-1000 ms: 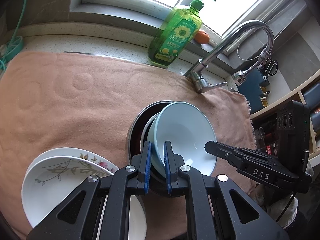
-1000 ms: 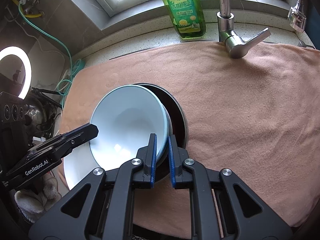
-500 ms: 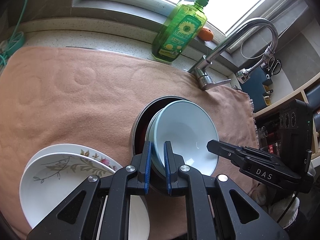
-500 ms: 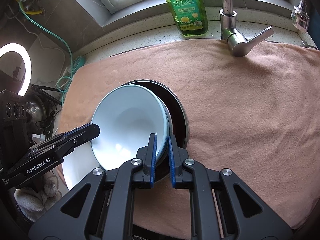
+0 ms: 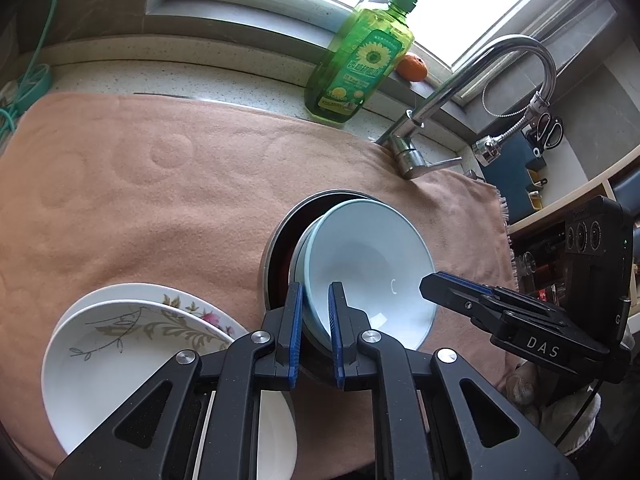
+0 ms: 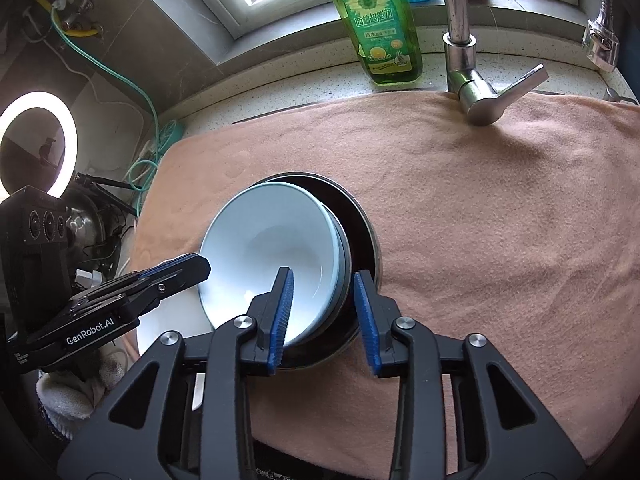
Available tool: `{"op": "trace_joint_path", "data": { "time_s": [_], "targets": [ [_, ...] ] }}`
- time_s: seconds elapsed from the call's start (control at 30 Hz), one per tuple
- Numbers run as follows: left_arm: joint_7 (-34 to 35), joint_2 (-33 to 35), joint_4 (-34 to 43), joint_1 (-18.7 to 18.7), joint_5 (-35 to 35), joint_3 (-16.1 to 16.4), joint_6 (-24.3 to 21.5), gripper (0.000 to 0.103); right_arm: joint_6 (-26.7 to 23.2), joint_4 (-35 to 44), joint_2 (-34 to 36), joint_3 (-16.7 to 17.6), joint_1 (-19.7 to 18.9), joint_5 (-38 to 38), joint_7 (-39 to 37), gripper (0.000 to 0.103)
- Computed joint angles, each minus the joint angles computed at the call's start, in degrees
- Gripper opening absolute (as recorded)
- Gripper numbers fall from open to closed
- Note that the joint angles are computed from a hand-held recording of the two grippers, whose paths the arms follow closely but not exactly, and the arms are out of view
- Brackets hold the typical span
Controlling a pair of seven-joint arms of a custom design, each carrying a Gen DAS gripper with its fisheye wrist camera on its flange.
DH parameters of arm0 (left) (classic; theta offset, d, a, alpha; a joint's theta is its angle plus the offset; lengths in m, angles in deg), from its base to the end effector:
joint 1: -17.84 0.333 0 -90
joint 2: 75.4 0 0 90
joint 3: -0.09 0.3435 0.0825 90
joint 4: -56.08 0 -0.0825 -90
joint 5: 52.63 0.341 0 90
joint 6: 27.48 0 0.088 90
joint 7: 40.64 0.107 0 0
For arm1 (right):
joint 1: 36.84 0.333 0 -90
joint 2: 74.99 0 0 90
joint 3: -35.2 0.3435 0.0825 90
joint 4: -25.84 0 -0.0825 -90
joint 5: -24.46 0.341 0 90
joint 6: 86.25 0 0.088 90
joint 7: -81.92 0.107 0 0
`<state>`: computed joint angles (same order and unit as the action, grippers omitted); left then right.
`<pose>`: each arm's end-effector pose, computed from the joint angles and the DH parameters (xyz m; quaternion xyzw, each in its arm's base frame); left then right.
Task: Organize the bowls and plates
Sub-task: 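Lower the ceramic bowl into the steel bowls and open the right gripper, then move the right gripper to the rim of the nested bowl stack and close it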
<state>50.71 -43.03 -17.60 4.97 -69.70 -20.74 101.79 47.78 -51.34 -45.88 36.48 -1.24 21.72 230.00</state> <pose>0.6355 -0.3441 0.5213 0.5357 -0.7875 0.2912 0.0894 0.5767 0.4266 0.5228 -0.5561 0.7956 -0.0053 0.2402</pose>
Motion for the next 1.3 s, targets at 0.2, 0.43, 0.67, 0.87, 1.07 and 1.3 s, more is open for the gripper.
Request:
{"op": "trace_joint_path", "data": {
  "time_s": [0.2,0.43,0.67,0.87,1.07,1.3],
  "targets": [
    [0.29,-1.68,-1.99,1.12,-1.55,-0.25,2.27,0.028,4.0,-4.46,-3.42,-1.42,1.07,-3.55,3.12,0.064],
    [-0.73,-2.44,-3.53,1.68,-1.37,0.56,3.63,0.039,6.69,-9.65,-6.91,-1.46,0.59,-6.85,6.47,0.082],
    [-3.39,-3.79,-5.91,0.78,3.78,2.8,4.58,0.057,7.17,-13.44,-9.17,-1.03,-0.36,-8.91,8.05,0.091],
    [-5.77,-5.19,-7.87,-0.33,10.34,4.36,6.22,0.058,4.68,-13.4,-9.33,-0.58,-0.57,-10.94,7.06,0.091],
    [-5.45,-5.49,-8.7,-0.48,12.04,3.64,6.45,0.059,3.65,-13.58,-9.54,-0.38,0.0,-13.22,7.82,0.091],
    [-2.54,-5.08,-9.07,-0.03,11.19,2.46,6.85,0.059,3.69,-14.04,-9.6,-0.81,1.45,-16.74,12.49,0.091]
  ]
}}
